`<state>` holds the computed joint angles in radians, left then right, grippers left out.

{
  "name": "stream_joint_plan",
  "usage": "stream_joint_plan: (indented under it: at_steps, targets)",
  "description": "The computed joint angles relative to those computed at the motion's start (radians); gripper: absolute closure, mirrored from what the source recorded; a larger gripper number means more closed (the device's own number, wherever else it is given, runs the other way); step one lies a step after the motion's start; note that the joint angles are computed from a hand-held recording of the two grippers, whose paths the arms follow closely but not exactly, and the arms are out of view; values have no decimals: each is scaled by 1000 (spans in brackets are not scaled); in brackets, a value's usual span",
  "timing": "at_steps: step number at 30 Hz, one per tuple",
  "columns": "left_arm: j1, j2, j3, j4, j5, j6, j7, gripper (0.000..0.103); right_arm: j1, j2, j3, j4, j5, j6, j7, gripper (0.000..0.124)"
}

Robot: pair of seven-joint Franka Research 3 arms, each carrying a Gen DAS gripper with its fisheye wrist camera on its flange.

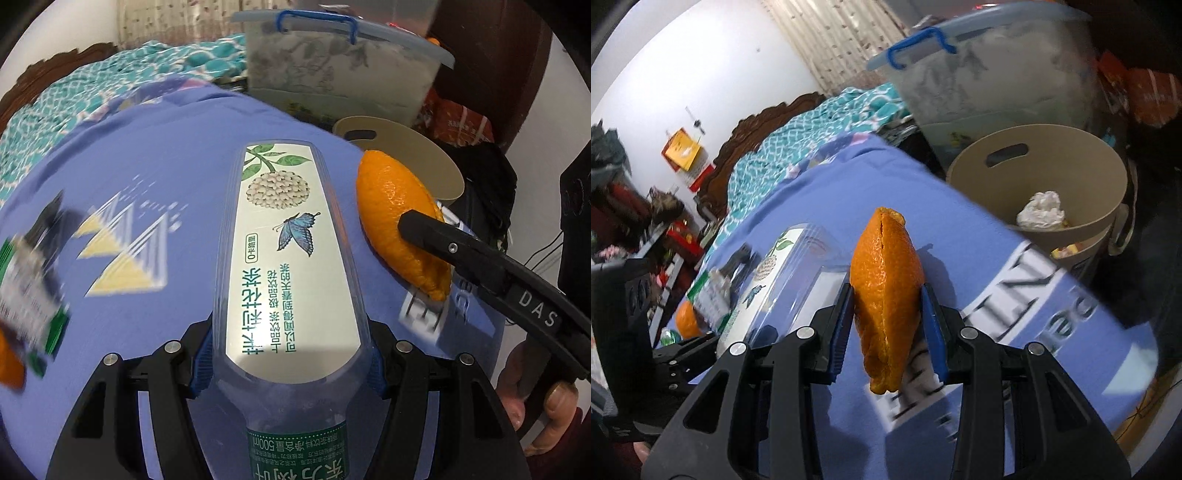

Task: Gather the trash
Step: 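Carry the bottle and orange peel toward the beige bin with both tools, then lower the bottle and peel into the beige bin and open both tools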

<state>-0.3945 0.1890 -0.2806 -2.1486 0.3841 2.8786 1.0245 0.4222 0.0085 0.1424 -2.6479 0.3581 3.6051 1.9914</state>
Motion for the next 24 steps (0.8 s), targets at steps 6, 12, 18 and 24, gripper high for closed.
stream_joint_plan:
  at_steps: [6,12,18,24]
  targets:
    - [-28,139,-21,195,-9,-71,93,43,-65,-26,-52,-24,-136,-2,102,85]
    - [-73,282,-26,415,-15,-153,204,43,-130,-38,-110,-28,-288,-3,221,85]
    - [-117,403,-20,613,-36,-226,291,43,-220,-5,-156,-4,-516,22,443,85]
    - [-159,525,-1,817,-63,-309,356,43,-288,30,-140,35,-555,23,533,85]
